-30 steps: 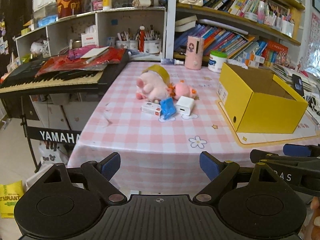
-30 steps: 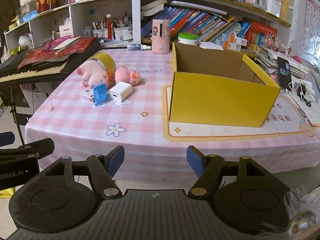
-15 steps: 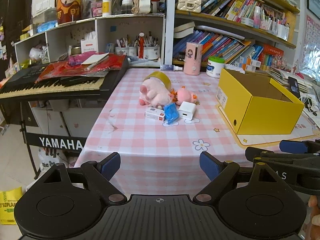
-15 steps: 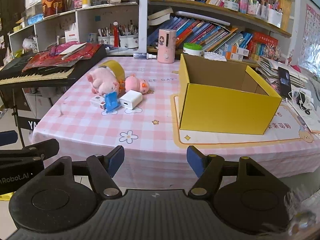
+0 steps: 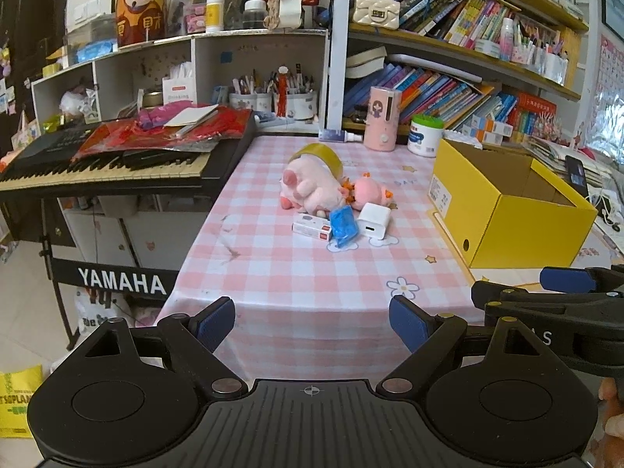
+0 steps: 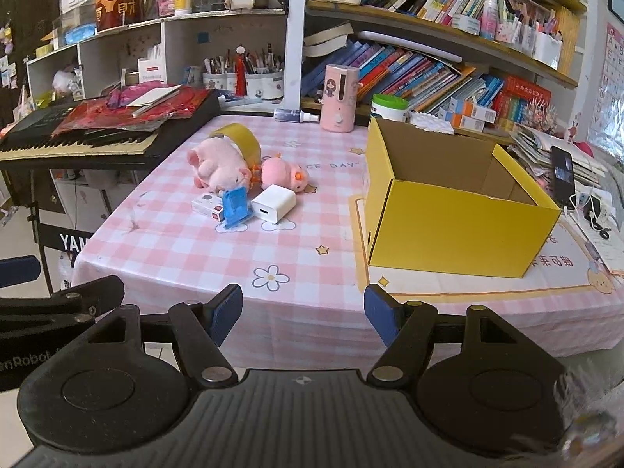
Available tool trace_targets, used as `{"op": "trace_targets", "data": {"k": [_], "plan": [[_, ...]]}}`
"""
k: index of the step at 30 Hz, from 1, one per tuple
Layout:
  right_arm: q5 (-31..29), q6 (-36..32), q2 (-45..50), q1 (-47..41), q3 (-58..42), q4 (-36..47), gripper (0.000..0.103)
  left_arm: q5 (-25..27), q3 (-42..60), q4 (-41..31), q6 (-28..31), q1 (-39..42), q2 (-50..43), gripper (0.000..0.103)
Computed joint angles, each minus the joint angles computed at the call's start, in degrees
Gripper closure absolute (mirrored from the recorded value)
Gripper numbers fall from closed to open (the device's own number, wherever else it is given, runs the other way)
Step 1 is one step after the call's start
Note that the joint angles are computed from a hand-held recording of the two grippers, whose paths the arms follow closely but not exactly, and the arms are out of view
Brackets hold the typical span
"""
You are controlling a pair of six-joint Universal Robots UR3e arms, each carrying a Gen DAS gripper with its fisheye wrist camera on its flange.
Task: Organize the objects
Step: 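Withdraw both tools from the box back toward the remaining items, then grasp the white charger with the right tool while the left tool grasps the blue packet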
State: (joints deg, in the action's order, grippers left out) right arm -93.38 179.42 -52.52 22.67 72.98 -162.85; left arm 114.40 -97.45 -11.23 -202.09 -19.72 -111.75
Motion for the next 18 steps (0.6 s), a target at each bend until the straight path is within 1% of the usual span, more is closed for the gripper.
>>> {"op": "trace_targets", "data": {"k": [5,10,13,18], "plan": [[0.42,-0.74,1.72,-0.14,-3.02,1.40,0.036,-0.66,1.98,-1.06,-0.71,0.67,-1.59,0.014],[1.01,-0.78,5.24,-0.71,-8.88,4.86,0.036,-1.57,5.23,-2.83,-0.28,1.88,-4.10,0.015],[1.82,-1.42,8.55,-1.03,-14.59,8.00,0.036,-1.62,7.99,-4.36,-1.11,2.70,-6.04,0.015],[3.37,-3.24,15.63,-1.85,-27.85,15.46,0.036,-1.97,13.26,-7.50,-3.06,4.22,-9.62,0.015]]}}
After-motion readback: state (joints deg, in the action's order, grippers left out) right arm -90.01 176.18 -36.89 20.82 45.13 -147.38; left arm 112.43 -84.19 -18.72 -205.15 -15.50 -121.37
